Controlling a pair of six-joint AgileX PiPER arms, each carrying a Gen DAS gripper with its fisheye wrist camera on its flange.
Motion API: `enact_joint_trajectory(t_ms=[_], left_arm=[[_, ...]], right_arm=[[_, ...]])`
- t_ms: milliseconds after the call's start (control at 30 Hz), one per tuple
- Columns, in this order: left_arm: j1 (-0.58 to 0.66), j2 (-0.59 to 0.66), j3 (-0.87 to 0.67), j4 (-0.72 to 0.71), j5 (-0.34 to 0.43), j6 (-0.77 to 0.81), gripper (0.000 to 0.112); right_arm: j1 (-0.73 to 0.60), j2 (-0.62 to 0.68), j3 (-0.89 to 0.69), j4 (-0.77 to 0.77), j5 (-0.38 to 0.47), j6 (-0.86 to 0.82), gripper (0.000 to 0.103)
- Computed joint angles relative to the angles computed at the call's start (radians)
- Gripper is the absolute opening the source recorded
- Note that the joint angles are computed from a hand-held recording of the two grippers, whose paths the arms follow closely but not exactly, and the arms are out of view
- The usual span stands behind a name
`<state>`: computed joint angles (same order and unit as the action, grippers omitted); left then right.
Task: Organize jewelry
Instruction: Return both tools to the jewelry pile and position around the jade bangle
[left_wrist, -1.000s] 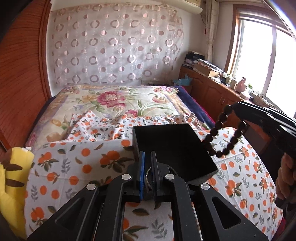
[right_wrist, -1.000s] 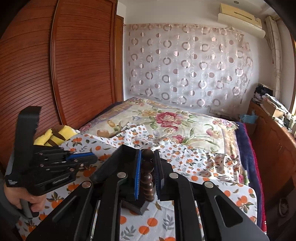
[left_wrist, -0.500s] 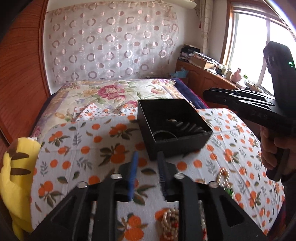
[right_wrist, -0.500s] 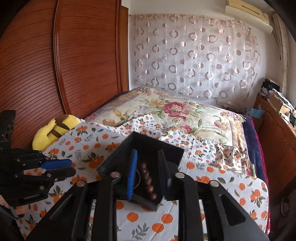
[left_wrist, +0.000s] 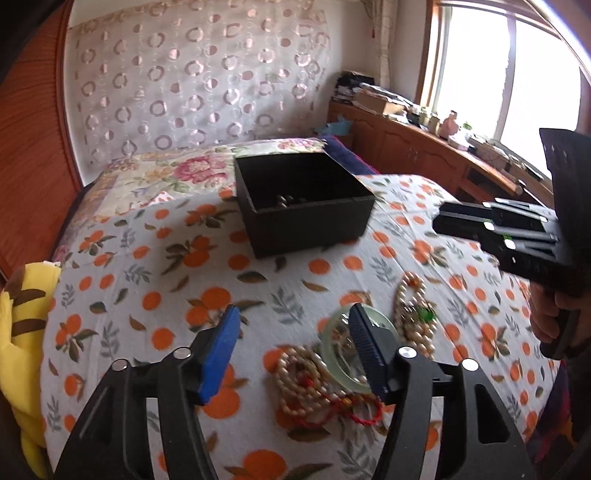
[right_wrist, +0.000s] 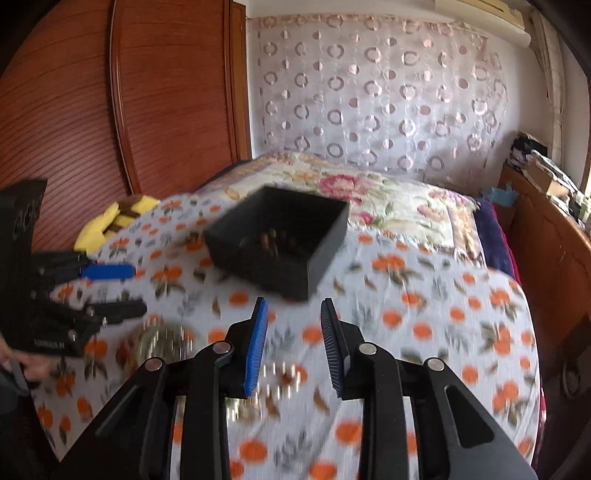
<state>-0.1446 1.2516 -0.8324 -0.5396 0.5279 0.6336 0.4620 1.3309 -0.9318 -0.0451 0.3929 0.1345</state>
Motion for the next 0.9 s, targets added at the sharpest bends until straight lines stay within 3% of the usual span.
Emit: enact_joint_trajectory(t_ms=[67, 267, 500, 600, 733, 900], left_arm=[[-0.026, -0.008, 0.016, 0.027, -0.009, -0.027, 0.075], [-0.111, -0.022, 0.048, 0.113, -0.024, -0.103, 0.082], [-0.216, 0.01, 0.051, 0.293, -0.053, -0.285, 0.083], [-0.261, 0.03, 0.043, 0.434, -0.058, -0.419, 0.083], [-0.279, 0.047, 0.033, 0.454, -0.053, -0.431, 0.083], [-0.314, 0.067, 0.011, 0.541, -0.05, -0.519, 0.083]], right_arm=[[-0.001, -0.046, 0.061, 0.018, -0.002, 0.008, 0.032], [0.006, -0.149, 0.198, -0.022, 0.003, 0.095, 0.034], [0.009, -0.226, 0.278, -0.034, 0.007, 0.139, 0.044], [0.069, -0.261, 0.3, -0.143, 0.025, 0.267, 0.052], [0.152, -0.289, 0.336, -0.286, 0.038, 0.432, 0.053], [0.171, -0.289, 0.361, -0.31, 0.022, 0.478, 0.053]])
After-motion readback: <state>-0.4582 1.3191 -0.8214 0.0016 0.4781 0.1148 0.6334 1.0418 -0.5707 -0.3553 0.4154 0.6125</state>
